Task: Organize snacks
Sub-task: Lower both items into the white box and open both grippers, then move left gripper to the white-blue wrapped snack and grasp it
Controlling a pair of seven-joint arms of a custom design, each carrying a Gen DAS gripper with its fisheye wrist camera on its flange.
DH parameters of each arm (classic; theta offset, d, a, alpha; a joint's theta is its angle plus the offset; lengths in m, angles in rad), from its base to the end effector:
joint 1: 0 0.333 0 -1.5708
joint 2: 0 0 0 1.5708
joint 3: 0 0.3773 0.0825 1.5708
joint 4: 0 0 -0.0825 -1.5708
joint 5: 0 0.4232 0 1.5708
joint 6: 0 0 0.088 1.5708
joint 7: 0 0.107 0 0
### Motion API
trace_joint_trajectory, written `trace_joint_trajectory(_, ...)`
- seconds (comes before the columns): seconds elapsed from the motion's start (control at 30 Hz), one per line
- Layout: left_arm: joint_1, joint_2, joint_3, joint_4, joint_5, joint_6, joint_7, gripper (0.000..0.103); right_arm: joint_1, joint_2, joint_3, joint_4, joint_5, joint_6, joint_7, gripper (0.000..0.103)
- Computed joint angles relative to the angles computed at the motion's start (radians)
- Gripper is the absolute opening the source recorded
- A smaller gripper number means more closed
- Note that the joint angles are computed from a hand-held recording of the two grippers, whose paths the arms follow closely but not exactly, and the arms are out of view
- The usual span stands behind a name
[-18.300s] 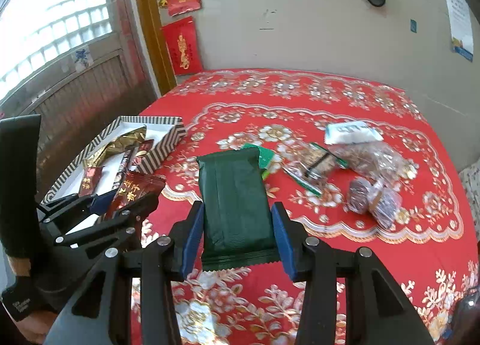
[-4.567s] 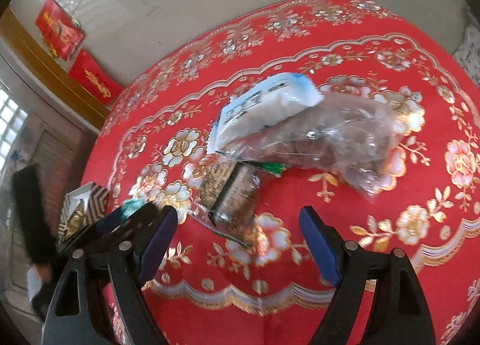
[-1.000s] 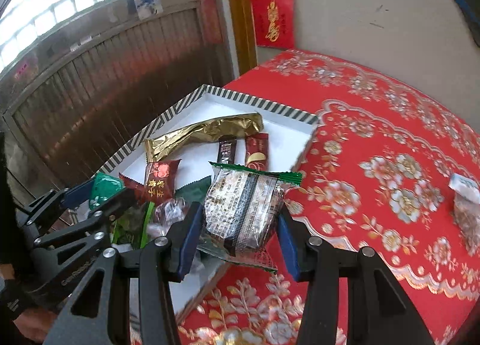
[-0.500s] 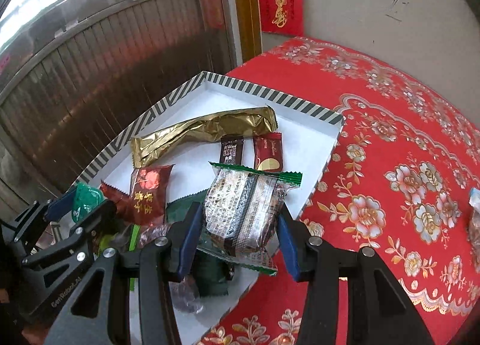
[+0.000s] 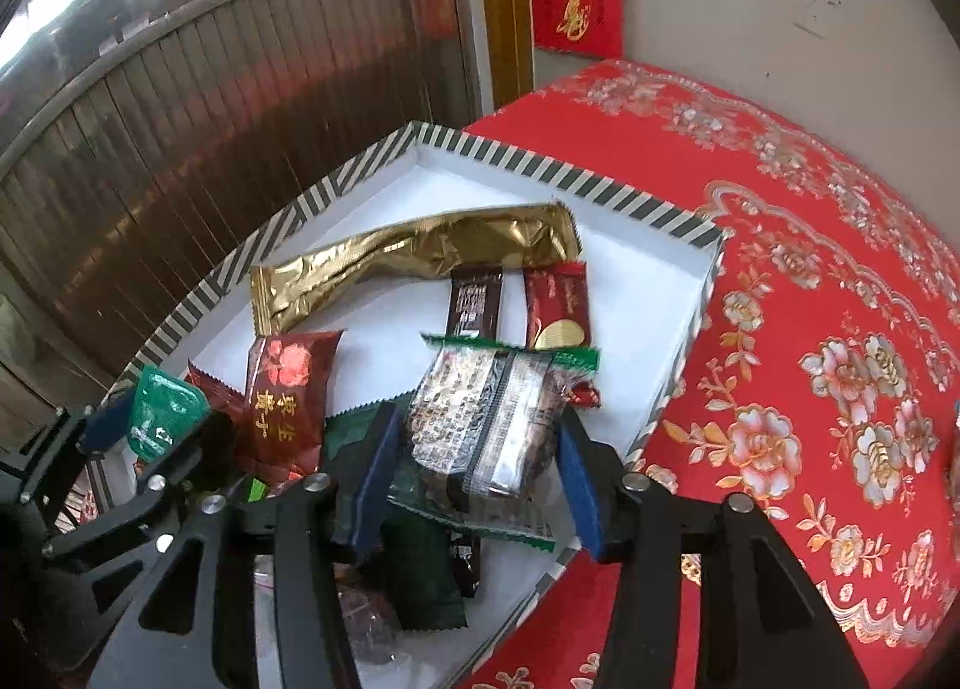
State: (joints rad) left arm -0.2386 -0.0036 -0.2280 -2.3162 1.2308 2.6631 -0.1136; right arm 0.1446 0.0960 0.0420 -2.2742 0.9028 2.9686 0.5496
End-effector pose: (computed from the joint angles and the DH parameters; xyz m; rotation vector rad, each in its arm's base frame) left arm 0.4837 -0.2741 0.4010 -1.8909 1.5755 -0.6296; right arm 0.5866 0.0558 0.3976 -2.0761 1.4407 -0.4681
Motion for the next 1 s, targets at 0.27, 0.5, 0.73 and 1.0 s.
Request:
trace_joint_trajectory(0.27,-0.002,-0.055,-0.011,-0.024,0.053,-0.031,-0.065,0.076,0.002,-0.121,-0.016,-0.071,0.176,0.0,-0.168,0.069)
trace_joint_trajectory(0.5,0.005,-0.126,-0.032,-0.053,0.127,-0.024,-0.144,0.085,-0.024,-0.238,-0.093,-0.169,0.2,-0.036,-0.205,0.071)
trace_joint_trajectory(0.73,-0.016,-0.114,-0.055,-0.026,0.112,0.037,-0.099,0.087,-0.067,-0.331,-0.159,-0.263,0.174,-0.035,-0.222,0.071)
trace_joint_trajectory(1.0,-0.059,-0.029,-0.062,0.046,-0.004,0.135,0.035,0.087,-0.135,-0.385,-0.239,-0.314,0.168,-0.049,-0.262,0.071)
